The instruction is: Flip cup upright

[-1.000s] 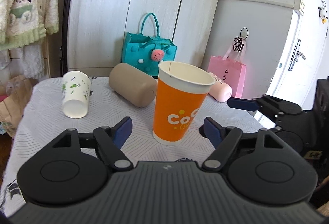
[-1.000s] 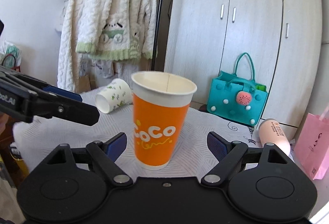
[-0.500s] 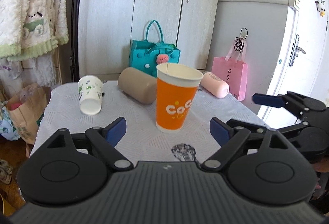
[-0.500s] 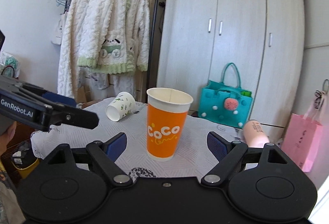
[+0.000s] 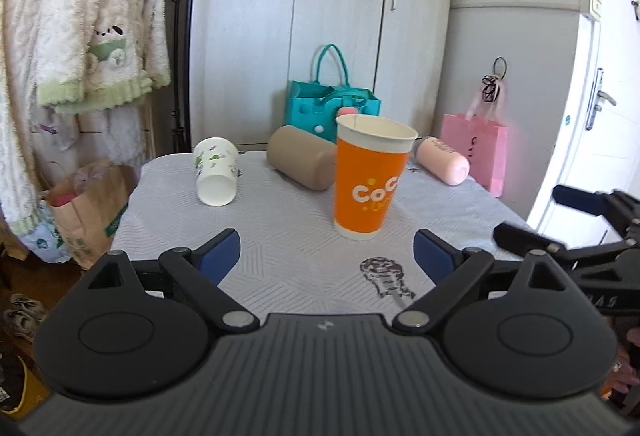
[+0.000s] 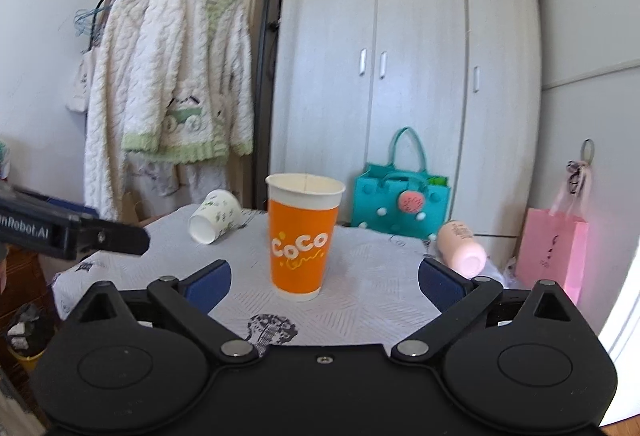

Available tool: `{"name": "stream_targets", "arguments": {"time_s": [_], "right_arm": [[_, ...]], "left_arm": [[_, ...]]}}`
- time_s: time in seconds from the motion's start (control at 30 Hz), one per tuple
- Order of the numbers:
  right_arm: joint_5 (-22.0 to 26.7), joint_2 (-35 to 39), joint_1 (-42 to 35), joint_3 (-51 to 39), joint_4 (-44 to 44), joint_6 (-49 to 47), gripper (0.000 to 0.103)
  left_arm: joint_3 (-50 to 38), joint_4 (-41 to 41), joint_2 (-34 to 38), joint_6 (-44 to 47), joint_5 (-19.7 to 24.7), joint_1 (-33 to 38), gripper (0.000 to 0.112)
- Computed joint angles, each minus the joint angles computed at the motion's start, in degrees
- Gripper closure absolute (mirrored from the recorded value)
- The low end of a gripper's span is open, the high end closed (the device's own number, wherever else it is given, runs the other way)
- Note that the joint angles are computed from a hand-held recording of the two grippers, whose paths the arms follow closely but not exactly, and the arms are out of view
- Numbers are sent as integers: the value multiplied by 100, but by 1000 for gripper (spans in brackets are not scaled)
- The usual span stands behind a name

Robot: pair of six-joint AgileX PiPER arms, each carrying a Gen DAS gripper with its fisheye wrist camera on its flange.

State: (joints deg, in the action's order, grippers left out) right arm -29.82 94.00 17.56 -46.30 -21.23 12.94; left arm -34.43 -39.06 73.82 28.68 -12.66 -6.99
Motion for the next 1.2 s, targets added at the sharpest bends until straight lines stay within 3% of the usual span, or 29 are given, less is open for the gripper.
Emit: {"name": "stream_targets", "arguments": {"time_s": [0.07,0.17,0.33,0.73,0.87,1.07,1.2], "right_arm": [[-151,-28,79,123,469,-258,0],[-186,-51,98,196,466,-114,0],[-336,-1,437,387,1623,-1210,0],[-345,49,738,471,2513,-1863,0],[-261,75,832,409,2922,-2221,0],[-189,81,887,391,3225,-2430,0],[-100,78,904,364,3398,-2531,0]], "left_arm": [[43,-395,26,391,-163,-109,14],[148,-532,53,411,-419,-233,10],[306,-687,40,381,-614,-333,9],[462,-1421,-15,883,-980,-467,9],[419,-2087,42,1371,-1188,-621,9],[266,-2726,100,2158,-947,-572,9],[313,-2433,110,1753,-918,-479,9]]}}
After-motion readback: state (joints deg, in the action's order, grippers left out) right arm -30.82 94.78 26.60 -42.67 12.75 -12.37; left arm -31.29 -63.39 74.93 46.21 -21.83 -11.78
